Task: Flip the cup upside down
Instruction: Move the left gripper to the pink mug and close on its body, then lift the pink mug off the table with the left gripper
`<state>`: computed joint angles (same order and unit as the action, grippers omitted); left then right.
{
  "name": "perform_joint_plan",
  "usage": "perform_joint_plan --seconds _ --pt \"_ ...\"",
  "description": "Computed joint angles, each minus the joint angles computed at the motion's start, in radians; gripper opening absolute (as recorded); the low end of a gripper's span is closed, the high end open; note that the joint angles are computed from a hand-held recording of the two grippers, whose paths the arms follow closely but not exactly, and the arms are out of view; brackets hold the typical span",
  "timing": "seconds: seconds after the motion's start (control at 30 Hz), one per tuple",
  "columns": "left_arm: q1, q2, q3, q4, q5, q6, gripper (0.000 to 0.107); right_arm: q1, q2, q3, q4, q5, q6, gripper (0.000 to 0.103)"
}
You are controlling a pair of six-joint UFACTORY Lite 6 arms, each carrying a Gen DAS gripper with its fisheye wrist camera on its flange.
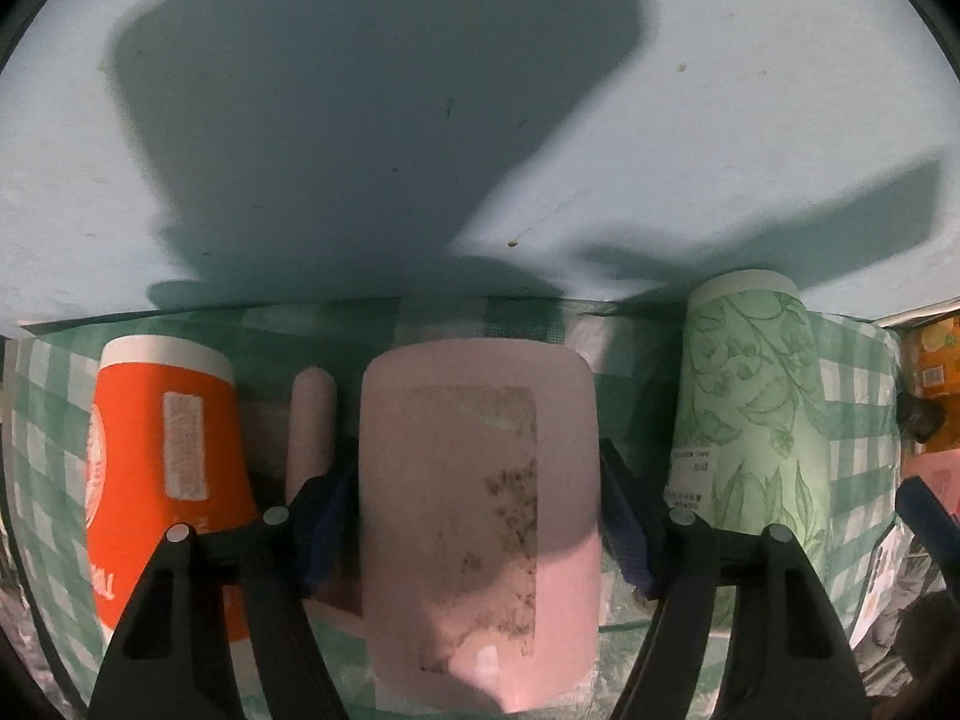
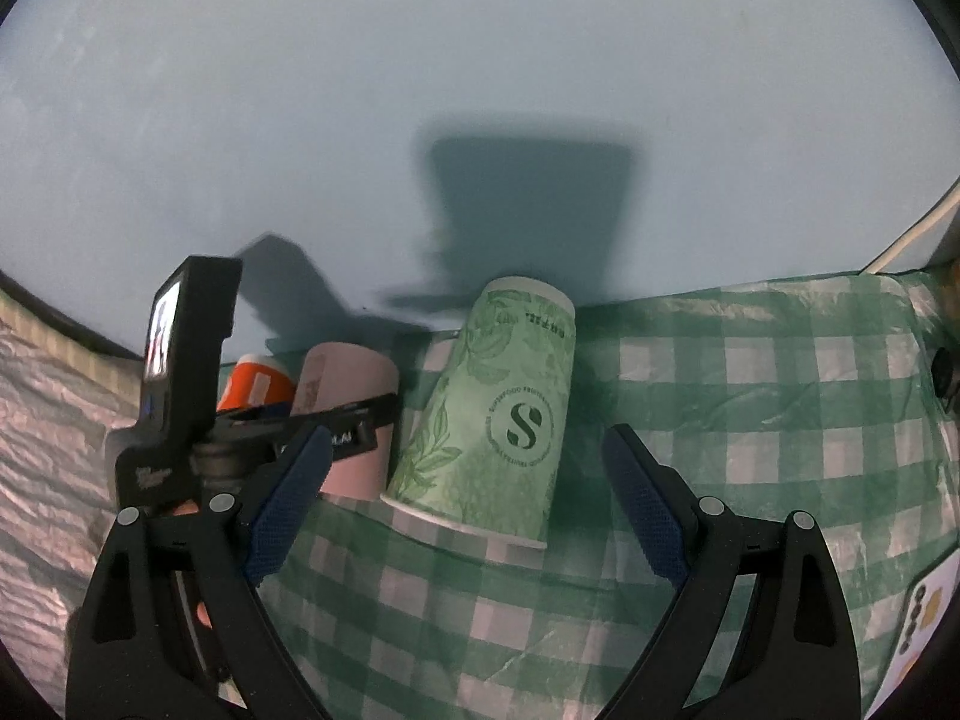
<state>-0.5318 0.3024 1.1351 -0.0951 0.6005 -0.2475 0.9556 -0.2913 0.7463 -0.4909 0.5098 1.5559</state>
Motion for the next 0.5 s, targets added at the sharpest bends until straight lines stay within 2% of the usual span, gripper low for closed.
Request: perform_joint_plan --seconds 0.3,0.5 --pt "-0.018 -0.021 0.037 0.014 0.052 0.013 0.073 0.027 -0.027 -0.019 -0.020 0.017 0.031 0.092" --pt "-0.044 -0.165 -0.020 0.007 0.092 0.030 0.073 0.084 -0.071 -0.048 -0.085 0.037 0.137 0.092"
